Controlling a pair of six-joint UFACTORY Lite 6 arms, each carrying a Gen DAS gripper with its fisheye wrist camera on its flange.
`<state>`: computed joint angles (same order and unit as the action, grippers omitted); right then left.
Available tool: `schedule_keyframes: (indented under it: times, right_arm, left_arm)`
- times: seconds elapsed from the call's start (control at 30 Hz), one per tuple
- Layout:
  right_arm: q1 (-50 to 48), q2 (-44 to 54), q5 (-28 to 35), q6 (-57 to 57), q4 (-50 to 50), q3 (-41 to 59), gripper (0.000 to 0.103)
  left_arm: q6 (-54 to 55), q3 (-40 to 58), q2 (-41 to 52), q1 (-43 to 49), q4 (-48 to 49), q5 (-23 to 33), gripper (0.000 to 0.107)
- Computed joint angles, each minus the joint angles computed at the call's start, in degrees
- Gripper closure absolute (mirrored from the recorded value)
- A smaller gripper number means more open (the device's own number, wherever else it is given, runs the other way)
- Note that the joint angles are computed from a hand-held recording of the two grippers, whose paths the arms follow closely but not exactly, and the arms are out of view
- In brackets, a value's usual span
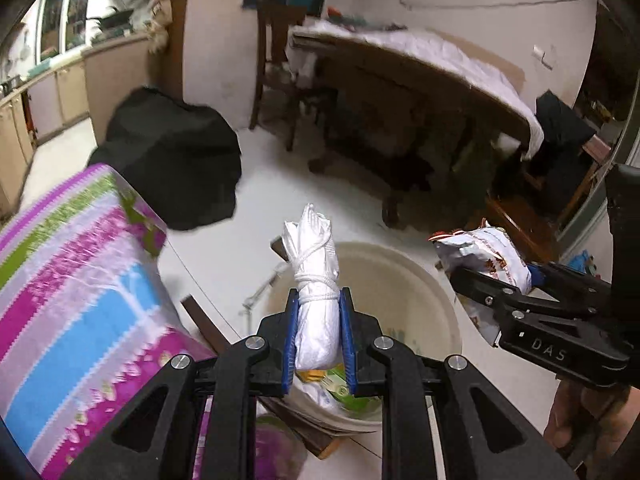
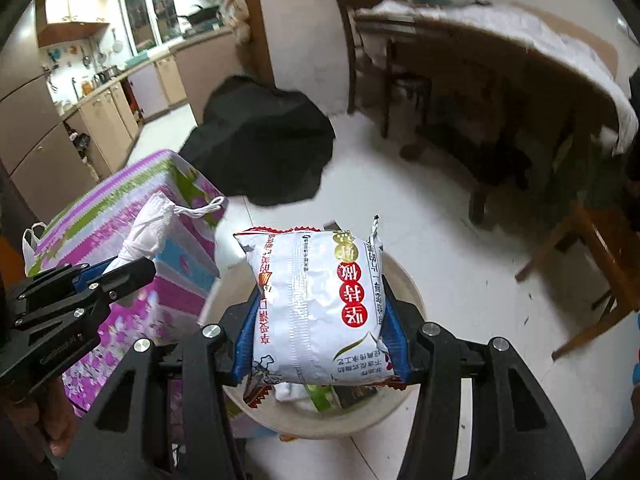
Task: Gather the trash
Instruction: 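Carry the cloth bundle and white snack bag with both tools over the basin, then open both tools over the basin, dropping cloth bundle and snack bag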
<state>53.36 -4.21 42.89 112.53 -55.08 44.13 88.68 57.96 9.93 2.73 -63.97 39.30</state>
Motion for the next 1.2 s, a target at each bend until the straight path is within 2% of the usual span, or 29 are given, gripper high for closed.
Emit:
schedule_keyframes:
  times: [0.17,0.53,0.9,1.2]
  right_arm:
    - [-5.9,-0.8,-8.4,-1.6,0.7,-4.3,0.053]
    - [-11.9,0.7,-16.4,-0.3,-3.1,-9.5,0.053]
    - [-13.7,0.4,-19.0,3.6,-7.7,-12.0,0.053]
    - [-12.5,-0.2,-18.2,6.4,-9.5,-12.9,0.052]
  left_arm:
    - [-3.5,2.9,6.6,-6.1,1.1,-4.3,0.087]
    - [-2.1,6.7,17.0,-12.1,-1.5,-10.3,0.087]
    - [-0.3,8.7,21.3,-11.3,-1.9,-10.9,0.087]
    - [-2.3,9.3,21.4,-11.7,-0.7,-11.1,0.087]
